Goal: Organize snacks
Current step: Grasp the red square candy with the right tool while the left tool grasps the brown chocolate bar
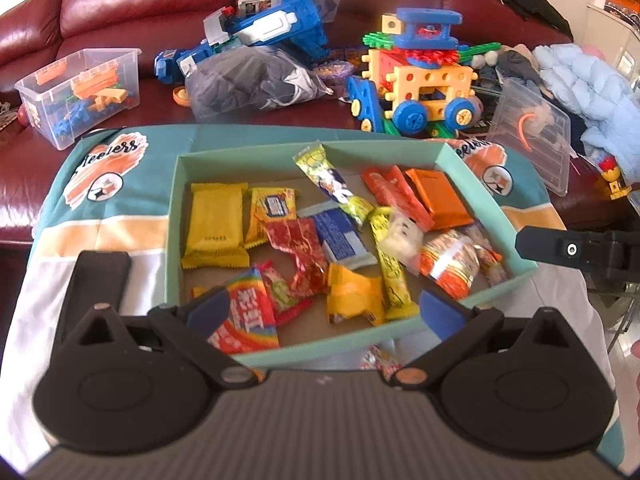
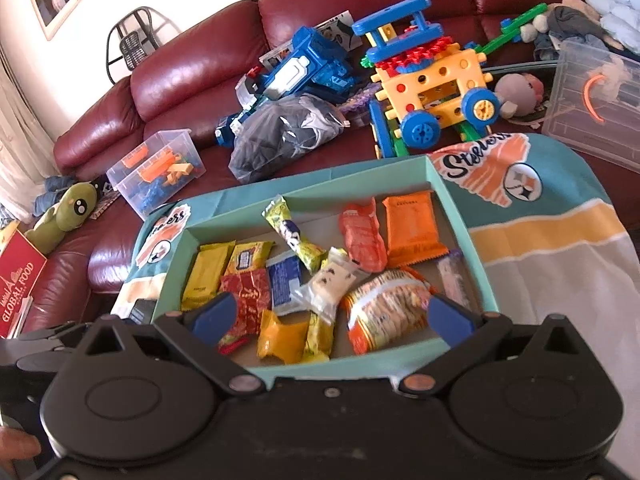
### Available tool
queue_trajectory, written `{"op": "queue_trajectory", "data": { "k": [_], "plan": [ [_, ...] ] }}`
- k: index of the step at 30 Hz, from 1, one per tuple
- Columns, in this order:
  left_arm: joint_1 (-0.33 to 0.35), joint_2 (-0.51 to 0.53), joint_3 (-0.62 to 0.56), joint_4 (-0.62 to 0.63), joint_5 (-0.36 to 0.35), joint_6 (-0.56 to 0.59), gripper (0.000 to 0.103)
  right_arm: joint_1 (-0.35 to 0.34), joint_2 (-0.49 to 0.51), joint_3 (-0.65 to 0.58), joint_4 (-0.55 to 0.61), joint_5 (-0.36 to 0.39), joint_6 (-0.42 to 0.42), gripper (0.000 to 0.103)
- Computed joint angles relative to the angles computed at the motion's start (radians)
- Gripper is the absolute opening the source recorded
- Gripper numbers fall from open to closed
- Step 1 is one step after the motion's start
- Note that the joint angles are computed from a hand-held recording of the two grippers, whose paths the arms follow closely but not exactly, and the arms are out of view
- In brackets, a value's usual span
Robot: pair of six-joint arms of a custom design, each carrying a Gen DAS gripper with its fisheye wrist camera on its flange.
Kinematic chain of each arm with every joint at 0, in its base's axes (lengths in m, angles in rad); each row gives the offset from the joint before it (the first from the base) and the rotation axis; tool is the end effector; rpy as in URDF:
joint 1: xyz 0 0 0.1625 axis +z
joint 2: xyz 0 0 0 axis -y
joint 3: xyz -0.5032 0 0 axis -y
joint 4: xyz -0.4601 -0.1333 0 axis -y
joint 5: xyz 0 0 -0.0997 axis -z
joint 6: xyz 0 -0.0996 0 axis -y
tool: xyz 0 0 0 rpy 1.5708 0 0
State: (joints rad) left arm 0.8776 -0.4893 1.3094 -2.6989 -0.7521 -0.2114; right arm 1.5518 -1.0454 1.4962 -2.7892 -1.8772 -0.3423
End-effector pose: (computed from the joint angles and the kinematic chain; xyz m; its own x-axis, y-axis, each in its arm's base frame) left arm -0.3998 -0.8037 0.0280 -0.7799 0.1065 -0.6168 0.4554 0.7726 -0.4424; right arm 0.0880 -0.8060 0.3983 -0.8988 -0.0272 0.4375 -0.3058 0.7541 -0.5813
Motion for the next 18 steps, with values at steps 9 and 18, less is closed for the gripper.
{"op": "queue_trajectory", "data": {
  "k": [9, 18],
  "plan": [
    [-0.026, -0.024, 0.114, 0.012, -0.049, -0.048, 0.103, -0.031, -0.090, 0.132, -0.020, -0.008, 0.036, 0.103],
    [-0.021, 0.020, 0.141, 0.153, -0.120, -0.124, 0.103, -0.092, -0.143, 0.239, 0.008, -0.023, 0.127, 0.103]
  ]
}}
